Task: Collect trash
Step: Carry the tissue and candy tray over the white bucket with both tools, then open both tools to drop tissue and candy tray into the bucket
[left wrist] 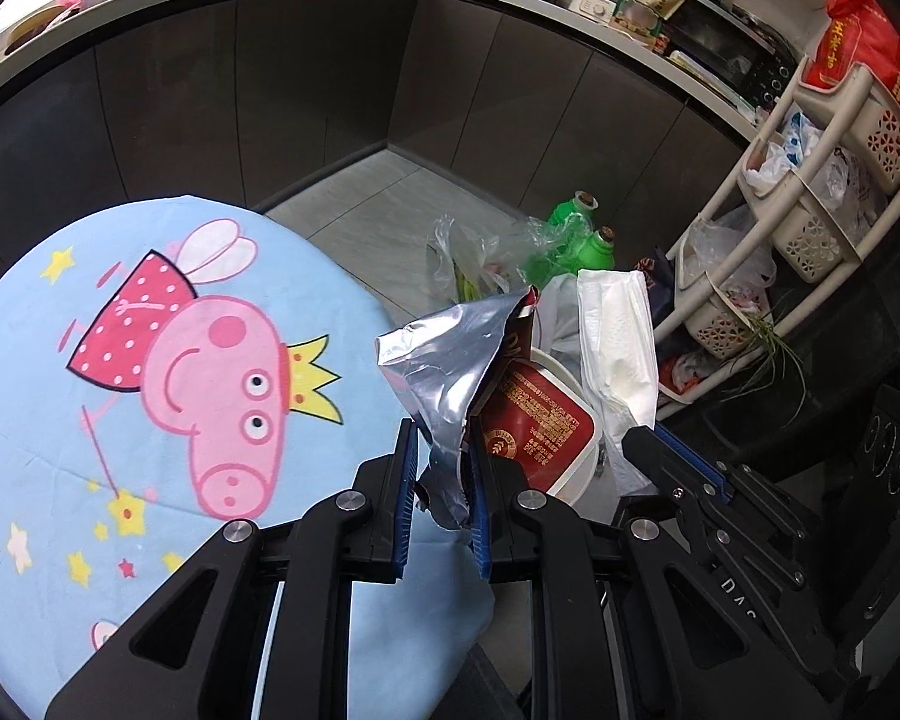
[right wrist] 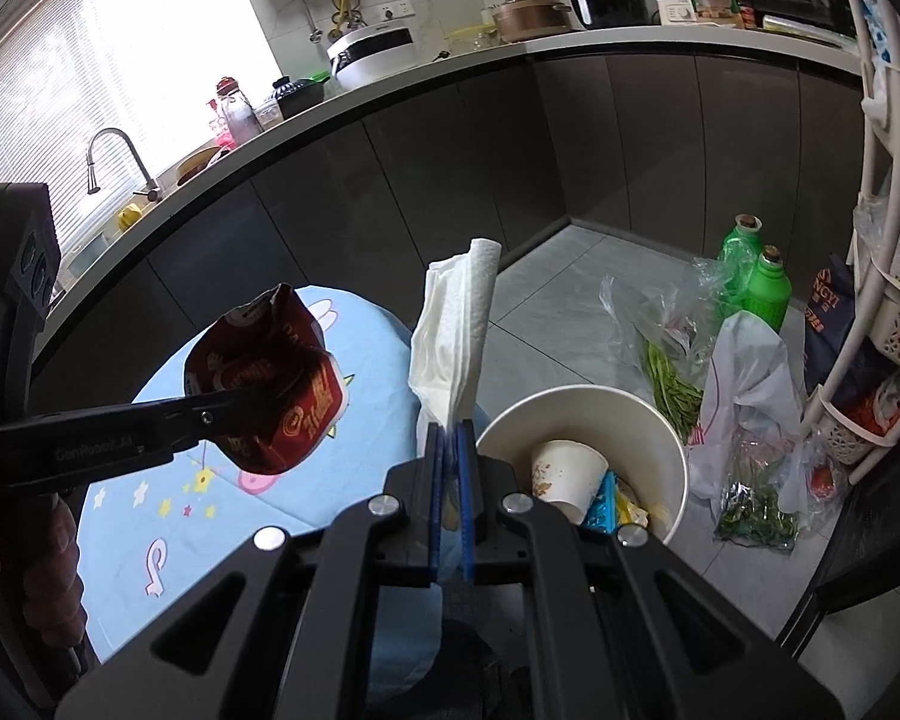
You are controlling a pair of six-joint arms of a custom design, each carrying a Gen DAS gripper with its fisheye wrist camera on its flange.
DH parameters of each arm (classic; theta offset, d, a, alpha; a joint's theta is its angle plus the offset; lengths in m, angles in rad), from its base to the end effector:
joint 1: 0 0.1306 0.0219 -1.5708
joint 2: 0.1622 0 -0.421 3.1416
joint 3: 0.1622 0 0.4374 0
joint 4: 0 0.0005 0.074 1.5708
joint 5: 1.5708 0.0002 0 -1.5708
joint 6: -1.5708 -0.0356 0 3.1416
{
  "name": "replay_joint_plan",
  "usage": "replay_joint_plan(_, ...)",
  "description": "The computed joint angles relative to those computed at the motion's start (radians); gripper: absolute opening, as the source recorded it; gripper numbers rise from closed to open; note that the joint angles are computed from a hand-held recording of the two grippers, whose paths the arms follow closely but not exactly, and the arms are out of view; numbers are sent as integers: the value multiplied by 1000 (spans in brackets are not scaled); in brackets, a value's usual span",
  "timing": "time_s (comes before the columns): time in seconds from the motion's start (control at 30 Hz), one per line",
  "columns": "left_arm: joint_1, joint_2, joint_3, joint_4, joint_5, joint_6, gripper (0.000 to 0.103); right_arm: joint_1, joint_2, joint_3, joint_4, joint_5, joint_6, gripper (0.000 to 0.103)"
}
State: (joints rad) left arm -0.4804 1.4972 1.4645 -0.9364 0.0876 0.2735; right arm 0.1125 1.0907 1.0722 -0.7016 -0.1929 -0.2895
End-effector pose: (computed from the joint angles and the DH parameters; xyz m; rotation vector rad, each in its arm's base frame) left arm 0.4933 -0.2611 0.4453 0.3019 2.5673 -0.4005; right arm 0.4061 0.0522 0.4504 0.1033 2.3097 0.4279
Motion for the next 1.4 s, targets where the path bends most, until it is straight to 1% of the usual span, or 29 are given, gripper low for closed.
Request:
replay_joint_plan(0.47, -45, 133, 101, -50, -5, -31, 15, -91, 37, -40, 15, -57, -21, 7)
replay_joint_plan(0.73, -57, 197, 143, -63, 25, -69, 15, -130, 67, -65, 17, -77, -27, 7)
replay_joint_plan(1.03, -70, 269, 193, -71, 37, -107, 15, -154, 123, -93, 34, -83, -36, 8)
replay_joint_plan(1.17, -76, 308, 220, -79, 21, -142, 15, -163, 155, -99, 48, -86, -34, 9)
replay_joint_plan(1.33, -80, 337, 240, -85, 13, -159, 15, -166, 189, -102, 68, -89, -25, 10)
replay_joint_plan(1.4, -83, 344, 244, -79, 2, -166, 18, -163, 197, -102, 79, -85, -14, 13)
